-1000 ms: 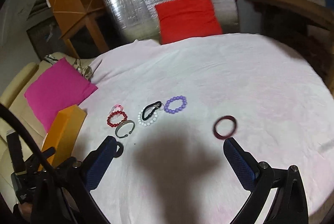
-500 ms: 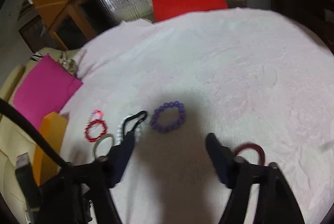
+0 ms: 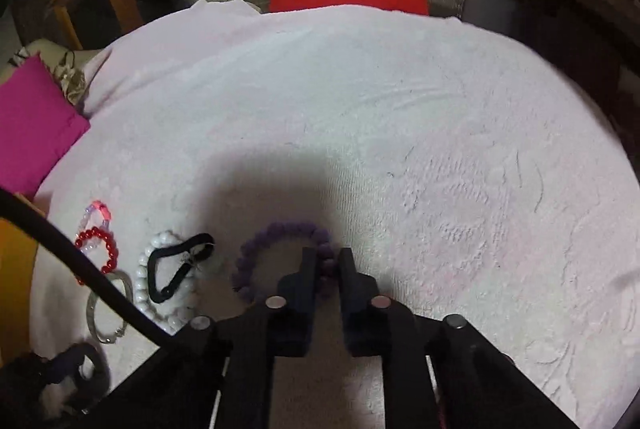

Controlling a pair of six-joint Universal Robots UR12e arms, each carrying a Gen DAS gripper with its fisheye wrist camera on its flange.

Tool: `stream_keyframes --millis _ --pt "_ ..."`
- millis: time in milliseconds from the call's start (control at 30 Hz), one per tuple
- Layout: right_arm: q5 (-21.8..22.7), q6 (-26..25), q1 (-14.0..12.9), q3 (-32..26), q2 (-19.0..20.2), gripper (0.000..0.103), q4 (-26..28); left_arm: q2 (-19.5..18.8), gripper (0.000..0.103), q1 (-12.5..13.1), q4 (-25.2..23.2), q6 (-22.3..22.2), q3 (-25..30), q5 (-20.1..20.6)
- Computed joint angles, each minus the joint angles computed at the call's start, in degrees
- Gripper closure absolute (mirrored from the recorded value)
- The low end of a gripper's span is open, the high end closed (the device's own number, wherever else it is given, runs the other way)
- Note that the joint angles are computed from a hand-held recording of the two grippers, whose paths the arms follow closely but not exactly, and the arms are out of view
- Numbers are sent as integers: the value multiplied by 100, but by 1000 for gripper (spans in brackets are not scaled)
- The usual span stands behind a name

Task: Organize jewelry
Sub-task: 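Grasp the dark brown ring with left tool while right tool grasps purple bead bracelet, then carry both items into the orange box and open both tools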

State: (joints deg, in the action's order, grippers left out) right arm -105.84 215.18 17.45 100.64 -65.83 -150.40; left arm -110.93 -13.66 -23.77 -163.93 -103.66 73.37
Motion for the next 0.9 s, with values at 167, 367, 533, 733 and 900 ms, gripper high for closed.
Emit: stream_keyframes --millis 167,367,533,733,900 --pt "-65 53 65 118 -82 93 -191 58 94 71 105 -77 -55 -104" --pt "-211 -36 195 346 -369 93 -603 199 95 139 497 -160 -209 -138" --pt "121 -135 247 528 -543 93 -1313 429 95 294 745 -380 -373 -256" --pt "776 -375 439 287 -393 93 -1990 805 95 581 1120 -805 -637 -69" --pt "1492 -663 707 -377 20 93 -2162 989 95 910 1231 -1261 -789 338"
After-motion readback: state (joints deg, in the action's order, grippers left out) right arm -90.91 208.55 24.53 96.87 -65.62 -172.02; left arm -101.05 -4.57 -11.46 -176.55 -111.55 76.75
